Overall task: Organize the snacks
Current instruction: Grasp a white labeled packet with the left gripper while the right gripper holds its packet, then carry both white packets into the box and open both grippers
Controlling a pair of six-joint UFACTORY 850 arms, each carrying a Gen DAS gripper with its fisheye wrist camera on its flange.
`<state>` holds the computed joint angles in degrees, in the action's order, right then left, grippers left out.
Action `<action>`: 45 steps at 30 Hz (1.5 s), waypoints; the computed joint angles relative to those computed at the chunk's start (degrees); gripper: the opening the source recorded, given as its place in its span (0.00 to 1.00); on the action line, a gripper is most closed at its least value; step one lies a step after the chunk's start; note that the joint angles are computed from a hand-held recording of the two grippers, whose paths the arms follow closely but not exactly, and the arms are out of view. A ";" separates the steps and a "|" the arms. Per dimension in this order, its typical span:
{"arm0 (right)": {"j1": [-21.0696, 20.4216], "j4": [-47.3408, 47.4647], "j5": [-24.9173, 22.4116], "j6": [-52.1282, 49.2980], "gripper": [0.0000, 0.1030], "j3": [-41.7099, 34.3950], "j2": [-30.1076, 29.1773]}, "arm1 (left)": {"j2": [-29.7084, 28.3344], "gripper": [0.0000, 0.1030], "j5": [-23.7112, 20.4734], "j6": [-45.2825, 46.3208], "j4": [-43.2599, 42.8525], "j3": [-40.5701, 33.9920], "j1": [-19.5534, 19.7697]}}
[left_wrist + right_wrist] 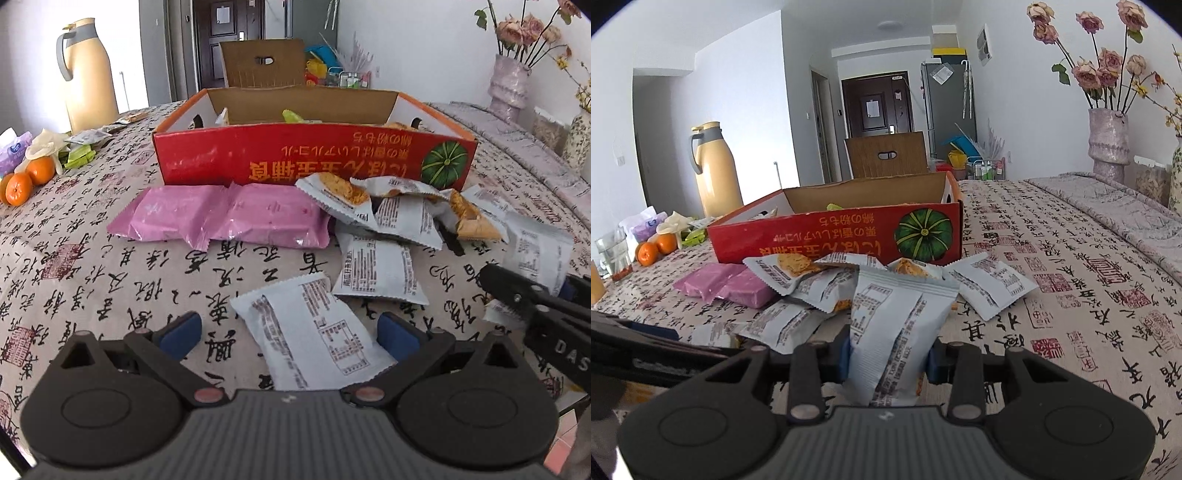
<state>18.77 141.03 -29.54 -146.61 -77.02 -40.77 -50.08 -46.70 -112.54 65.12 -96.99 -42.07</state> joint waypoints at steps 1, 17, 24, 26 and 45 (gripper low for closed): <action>-0.10 -0.38 -0.24 0.43 0.35 0.13 0.04 | -0.12 1.00 -0.20 -0.03 -0.04 -0.17 -0.01; -0.26 -1.32 -1.52 0.94 0.35 1.82 1.15 | 0.94 0.70 -1.16 -3.67 2.25 1.46 -0.49; 0.04 -0.83 -1.52 -0.21 0.36 2.69 1.83 | 1.77 0.49 -0.96 -5.01 3.78 2.80 -0.70; 0.13 -0.62 -1.54 -0.55 0.36 2.99 2.05 | 1.95 0.48 -0.96 -5.39 4.10 3.13 -0.79; 0.64 2.06 -2.97 -3.67 0.36 3.41 3.28 | 4.21 0.47 -4.95 -9.54 11.37 4.53 -1.55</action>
<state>19.41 143.09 -32.51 -150.27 -73.61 -37.49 -45.87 -51.65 -122.09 76.49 -92.46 -43.62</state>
